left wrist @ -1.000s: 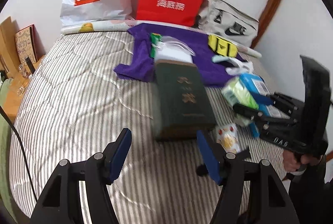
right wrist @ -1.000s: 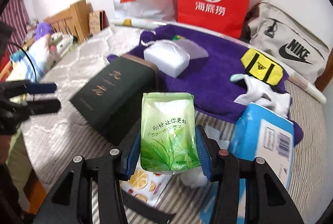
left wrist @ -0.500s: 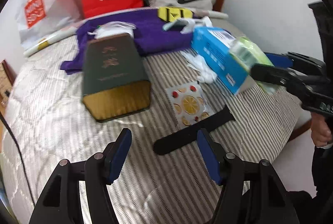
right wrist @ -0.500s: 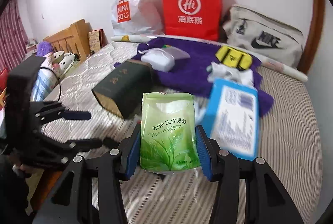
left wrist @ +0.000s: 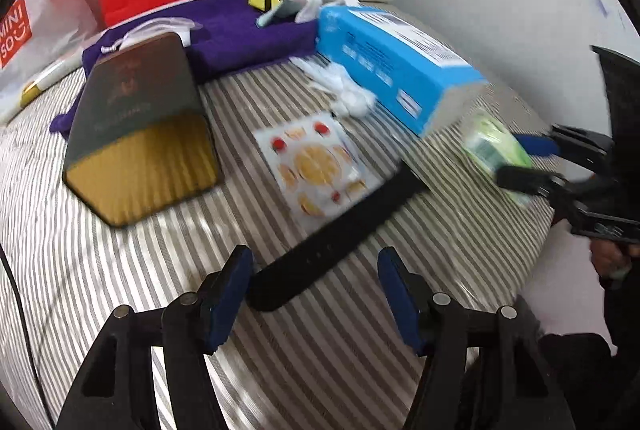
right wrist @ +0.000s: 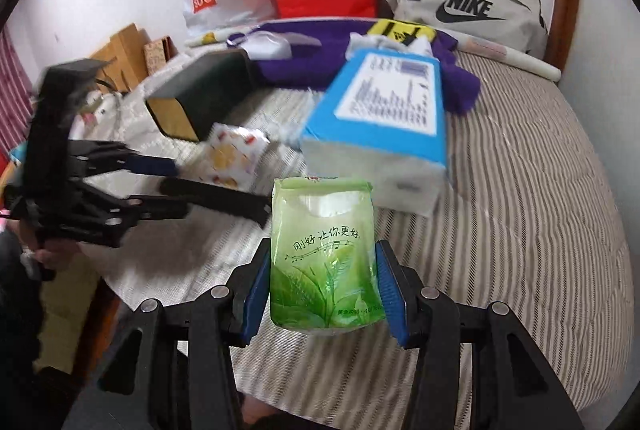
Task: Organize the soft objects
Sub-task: 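Close the left tool on the black watch strap while the right tool holds the green packet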
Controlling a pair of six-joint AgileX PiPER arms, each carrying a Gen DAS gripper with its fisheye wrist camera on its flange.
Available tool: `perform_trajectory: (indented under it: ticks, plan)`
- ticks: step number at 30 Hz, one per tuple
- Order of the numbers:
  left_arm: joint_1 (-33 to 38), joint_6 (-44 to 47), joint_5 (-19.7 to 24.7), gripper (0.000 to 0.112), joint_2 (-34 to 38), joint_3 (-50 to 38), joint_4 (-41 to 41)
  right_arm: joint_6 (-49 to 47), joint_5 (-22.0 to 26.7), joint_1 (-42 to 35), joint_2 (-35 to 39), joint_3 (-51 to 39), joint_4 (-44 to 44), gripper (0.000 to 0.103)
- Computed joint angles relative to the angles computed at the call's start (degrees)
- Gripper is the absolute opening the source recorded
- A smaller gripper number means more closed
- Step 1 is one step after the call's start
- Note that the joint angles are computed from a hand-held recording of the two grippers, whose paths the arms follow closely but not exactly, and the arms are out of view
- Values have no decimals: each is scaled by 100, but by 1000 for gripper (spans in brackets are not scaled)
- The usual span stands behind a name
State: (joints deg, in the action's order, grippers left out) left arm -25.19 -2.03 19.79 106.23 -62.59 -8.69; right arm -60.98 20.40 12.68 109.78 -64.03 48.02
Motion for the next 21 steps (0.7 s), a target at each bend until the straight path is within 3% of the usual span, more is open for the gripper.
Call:
perform_trajectory:
  ticks: [3, 10, 15, 16, 17, 21]
  plan:
    - [-128, 405, 67, 62, -197, 232, -544, 326, -234, 16, 120, -22, -332, 49]
    - [-345, -546, 165, 62, -150, -8, 321, -646, -168, -136, -44, 190, 615, 50]
    - [-665, -1409, 577, 41, 261, -588, 1615, -883, -258, -224, 43, 209, 911, 50]
    - [-757, -1617, 603, 29, 256, -578, 1891, -915, -291, -235, 45, 227, 928, 50]
    - [-838, -1751, 616, 25, 232, -555, 2062, -992, -293, -254, 41, 253, 995, 50]
    - [-909, -1671, 714, 23, 189, -544, 1970, -1236, -285, -336, 121, 267, 1270, 50]
